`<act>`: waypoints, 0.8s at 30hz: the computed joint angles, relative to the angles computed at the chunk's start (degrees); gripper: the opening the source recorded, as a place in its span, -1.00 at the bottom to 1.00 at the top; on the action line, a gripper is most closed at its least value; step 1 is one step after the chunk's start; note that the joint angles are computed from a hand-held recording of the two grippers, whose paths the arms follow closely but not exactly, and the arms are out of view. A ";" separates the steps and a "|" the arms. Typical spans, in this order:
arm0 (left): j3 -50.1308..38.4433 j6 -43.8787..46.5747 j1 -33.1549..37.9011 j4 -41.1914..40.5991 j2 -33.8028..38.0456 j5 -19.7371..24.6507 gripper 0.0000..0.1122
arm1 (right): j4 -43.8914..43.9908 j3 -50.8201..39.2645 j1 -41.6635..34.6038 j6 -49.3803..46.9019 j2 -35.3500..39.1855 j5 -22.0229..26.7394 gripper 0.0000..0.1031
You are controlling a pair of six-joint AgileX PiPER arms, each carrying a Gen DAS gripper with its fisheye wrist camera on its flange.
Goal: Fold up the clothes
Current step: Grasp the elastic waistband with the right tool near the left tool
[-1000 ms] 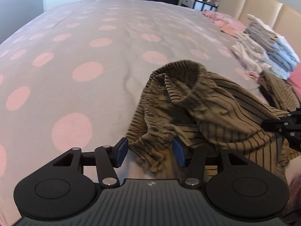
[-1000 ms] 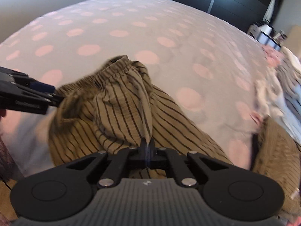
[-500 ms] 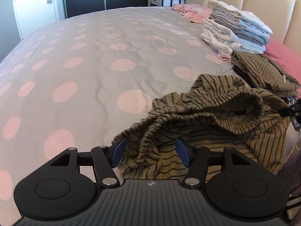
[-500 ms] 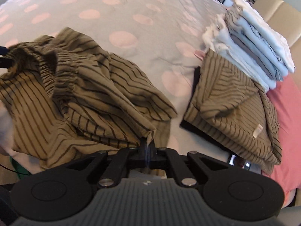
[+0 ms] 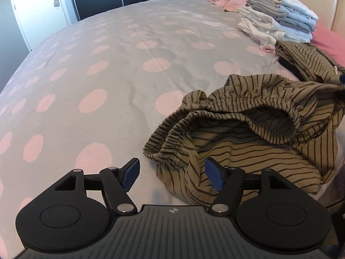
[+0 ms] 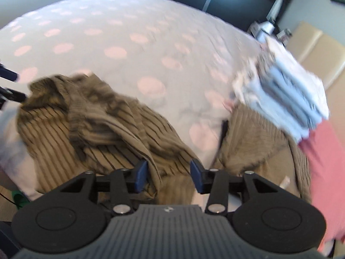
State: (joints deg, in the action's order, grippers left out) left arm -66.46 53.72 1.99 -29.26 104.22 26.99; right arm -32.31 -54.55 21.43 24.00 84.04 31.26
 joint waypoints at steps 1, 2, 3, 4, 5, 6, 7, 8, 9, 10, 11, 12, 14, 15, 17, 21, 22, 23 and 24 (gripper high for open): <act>-1.07 0.26 0.05 0.90 0.70 0.61 0.17 | 1.59 -0.52 0.70 -1.86 0.01 -0.74 0.13; -2.04 0.91 0.08 1.71 1.37 0.93 0.17 | 2.78 -1.13 1.62 -3.50 0.37 -1.40 0.21; -3.01 1.38 0.12 2.75 2.02 1.28 0.17 | 3.47 -1.88 2.81 -4.86 1.13 -1.95 0.22; -4.15 1.43 0.11 3.99 2.72 1.59 0.17 | 3.48 -2.60 4.05 -5.64 2.09 -2.51 0.23; -5.03 1.81 0.28 4.16 3.30 1.86 0.17 | 2.12 -3.11 5.58 -5.05 3.19 -3.05 0.23; -5.86 2.25 0.48 4.16 3.86 2.12 0.17 | 0.11 -3.47 7.32 -3.72 4.23 -3.54 0.23; -6.70 2.69 0.68 4.17 4.43 2.38 0.17 | -1.69 -3.94 9.08 -2.62 5.39 -3.88 0.23; -7.50 3.37 0.92 3.51 5.01 2.76 0.17 | -3.18 -4.52 10.87 -1.83 6.67 -4.03 0.22; -8.07 4.17 1.15 2.34 5.51 3.01 0.17 | -4.12 -5.22 12.42 -1.78 8.01 -4.12 0.21; -8.60 4.98 1.37 1.12 6.01 3.24 0.17 | -4.62 -5.91 13.60 -2.19 9.37 -4.14 0.20; -9.02 6.37 1.72 -0.93 6.50 3.57 0.17 | -5.19 -6.52 14.57 -2.40 10.71 -4.08 0.19; -9.46 7.84 2.07 -3.04 7.03 4.14 0.17 | -5.68 -7.19 15.50 -2.70 12.09 -4.00 0.19; -10.89 9.26 2.40 -5.36 8.37 5.27 0.17 | -10.09 -8.65 16.87 0.85 15.10 -2.69 0.04; -11.32 9.49 2.28 -5.56 8.97 5.15 0.17 | -12.68 -9.43 17.44 3.15 16.67 -1.73 -0.09; -12.32 9.81 1.89 -5.27 10.36 4.84 0.17 | -16.38 -10.82 17.60 6.31 19.16 -0.06 -0.19; -13.50 10.52 1.58 -5.02 12.64 3.51 0.17 | -18.24 -11.78 15.44 9.39 20.37 1.97 -0.75; -13.75 10.23 1.60 -4.79 12.98 3.41 0.17 | -18.45 -11.71 14.44 10.47 20.11 2.17 -0.78; -13.86 10.31 1.67 -4.89 13.15 3.49 0.17 | -18.71 -11.60 13.34 11.65 19.73 2.40 -0.84; -13.96 10.46 1.75 -5.03 13.30 3.59 0.17 | -18.71 -11.42 12.13 12.69 19.24 2.66 -0.87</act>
